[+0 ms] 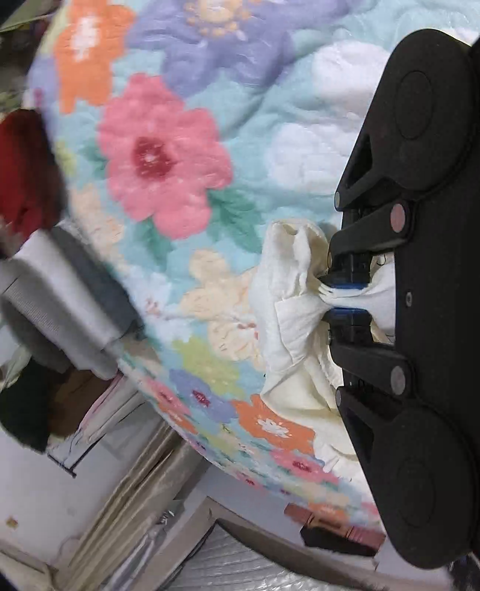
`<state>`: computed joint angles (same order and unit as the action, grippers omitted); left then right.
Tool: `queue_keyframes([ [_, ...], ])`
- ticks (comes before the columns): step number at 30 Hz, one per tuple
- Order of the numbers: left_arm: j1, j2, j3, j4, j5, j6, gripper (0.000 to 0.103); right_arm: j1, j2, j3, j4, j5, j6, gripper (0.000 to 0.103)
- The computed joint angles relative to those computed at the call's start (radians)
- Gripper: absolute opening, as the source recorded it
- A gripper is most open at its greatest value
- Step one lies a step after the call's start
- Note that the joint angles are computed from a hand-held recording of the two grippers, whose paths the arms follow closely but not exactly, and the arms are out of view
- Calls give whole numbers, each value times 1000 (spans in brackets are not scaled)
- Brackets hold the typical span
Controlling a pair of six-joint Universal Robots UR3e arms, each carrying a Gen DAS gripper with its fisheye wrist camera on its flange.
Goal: Fold clothes
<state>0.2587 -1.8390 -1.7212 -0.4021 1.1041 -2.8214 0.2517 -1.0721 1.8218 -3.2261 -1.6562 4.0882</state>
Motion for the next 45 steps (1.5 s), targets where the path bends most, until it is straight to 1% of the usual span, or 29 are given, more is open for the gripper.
queue_keyframes([
  [2,-73,-90,97,28,132,42,95,15,20,-11,-12,-9,-3,23],
  [3,-99,-129,153,12,170,71,95,16,21,-13,-4,-14,-4,29],
  [4,-111,-160,195,0,175,92,96,20,21,-9,-2,-22,0,33],
  [6,-115,-209,261,-27,140,103,98,25,20,-7,3,-44,-10,44],
  [9,-66,-278,326,-91,-27,-7,98,48,26,-37,38,-114,-32,58],
  [11,-25,-296,321,-130,-135,-58,89,53,48,-64,51,-156,-78,59],
  [13,-9,-287,301,-166,-172,-25,41,80,73,-124,106,-215,-124,59],
  [14,-6,-271,283,-177,-169,16,38,96,89,-158,129,-251,-149,59],
  [15,-3,-258,261,-175,-171,54,32,114,105,-190,147,-288,-174,59],
  [18,7,-232,197,-147,-193,134,30,171,156,-293,205,-413,-257,63],
  [20,-5,-246,216,-159,-167,137,31,195,191,-355,239,-477,-311,64],
  [21,-7,-259,229,-161,-170,129,38,207,204,-378,253,-503,-332,65],
  [22,-6,-272,250,-179,-183,120,52,212,212,-392,261,-516,-345,66],
  [23,-4,-286,278,-212,-202,115,58,214,217,-399,260,-519,-355,66],
  [24,-3,-296,295,-240,-220,110,72,215,220,-402,252,-519,-363,66],
  [26,-4,-314,325,-290,-251,101,89,218,222,-406,241,-522,-364,66],
  [27,-12,-319,325,-286,-248,98,96,216,223,-404,231,-519,-364,67],
  [28,-26,-324,324,-271,-230,98,99,213,224,-402,220,-515,-362,67],
  [30,-59,-323,302,-223,-170,100,97,202,221,-394,204,-493,-349,69],
  [32,-91,-316,262,-144,-100,86,78,206,231,-398,204,-479,-319,70],
  [33,-104,-311,243,-103,-65,76,52,204,232,-399,208,-473,-312,70],
  [34,-113,-307,231,-72,-33,67,36,207,235,-402,215,-477,-304,71],
  [35,-115,-304,228,-55,-16,55,28,210,238,-406,221,-481,-298,74],
  [36,-101,-303,241,-72,-37,33,14,212,239,-410,228,-487,-295,77],
  [37,-86,-302,258,-98,-58,9,9,214,241,-414,235,-493,-292,79],
  [38,-68,-299,282,-150,-84,-18,7,215,242,-417,241,-498,-289,81],
  [41,-3,-278,300,-244,-192,-78,5,214,242,-423,261,-503,-277,85],
  [43,14,-267,280,-209,-190,-91,5,212,241,-424,271,-502,-271,85],
  [45,6,-263,258,-133,-140,-93,5,212,243,-429,280,-507,-265,85],
])
